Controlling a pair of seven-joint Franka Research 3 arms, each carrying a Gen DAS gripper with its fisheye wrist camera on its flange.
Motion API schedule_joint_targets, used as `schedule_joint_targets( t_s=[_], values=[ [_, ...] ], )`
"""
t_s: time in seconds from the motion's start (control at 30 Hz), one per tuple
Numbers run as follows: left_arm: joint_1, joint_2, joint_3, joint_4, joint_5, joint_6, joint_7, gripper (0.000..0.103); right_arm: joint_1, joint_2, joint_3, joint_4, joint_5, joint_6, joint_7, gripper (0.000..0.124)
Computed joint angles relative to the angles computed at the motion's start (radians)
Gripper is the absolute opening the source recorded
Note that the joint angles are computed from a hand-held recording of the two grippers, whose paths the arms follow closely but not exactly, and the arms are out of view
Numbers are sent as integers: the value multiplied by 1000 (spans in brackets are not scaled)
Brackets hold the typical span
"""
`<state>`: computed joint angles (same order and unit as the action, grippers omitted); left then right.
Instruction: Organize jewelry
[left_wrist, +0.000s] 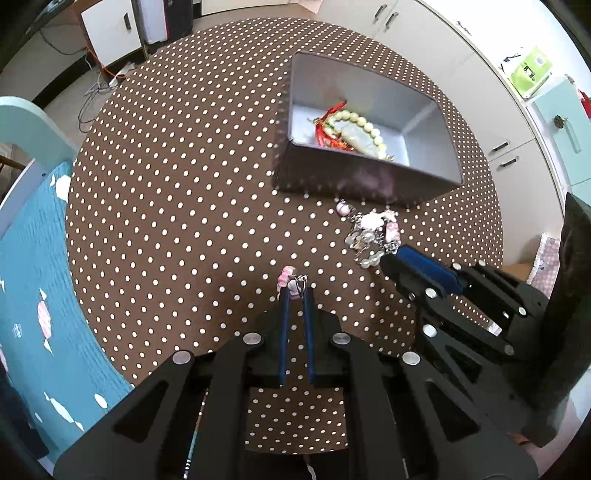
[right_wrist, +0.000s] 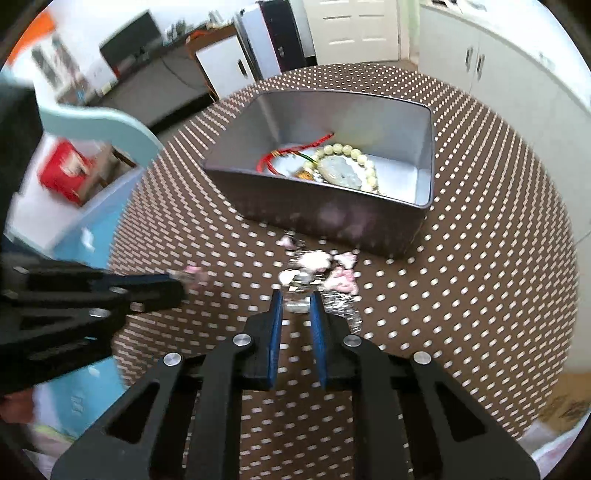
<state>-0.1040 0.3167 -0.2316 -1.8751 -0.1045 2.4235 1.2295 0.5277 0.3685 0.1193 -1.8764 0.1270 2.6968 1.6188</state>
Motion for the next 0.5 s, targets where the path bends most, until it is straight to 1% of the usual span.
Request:
schedule_joint_targets(
  t_s=[0.1, 0.13, 0.23, 0.27, 0.37, 0.4, 0.5],
  values=[
    [6, -8, -3, -26, -16, 7, 5, 7, 0, 15, 7, 6, -7, 11, -34, 14],
    [5, -8, -4, -37, -22, 14, 1, 7, 12, 19, -4, 10, -26, 11, -27, 14],
    [6, -8, -6, -50, -35, 17, -3, 7, 20, 36, -7, 26, -46, -4, -40, 14],
    [7, -9, -7, -51, -38, 17, -3, 7, 17, 34, -3, 22, -39, -11, -44, 14],
    [11, -13, -8, -61, -52, 22, -2, 7, -17, 38, 29, 41, 35, -75, -80, 14],
    [12, -15, -8, -65, -55, 26, -2, 7, -17, 27, 30, 28, 42, -75, -85, 14],
    [19, -22, -6, -80, -64, 40, 6, 7, 11, 26, 4, 30, -13, -64, -85, 14]
  ],
)
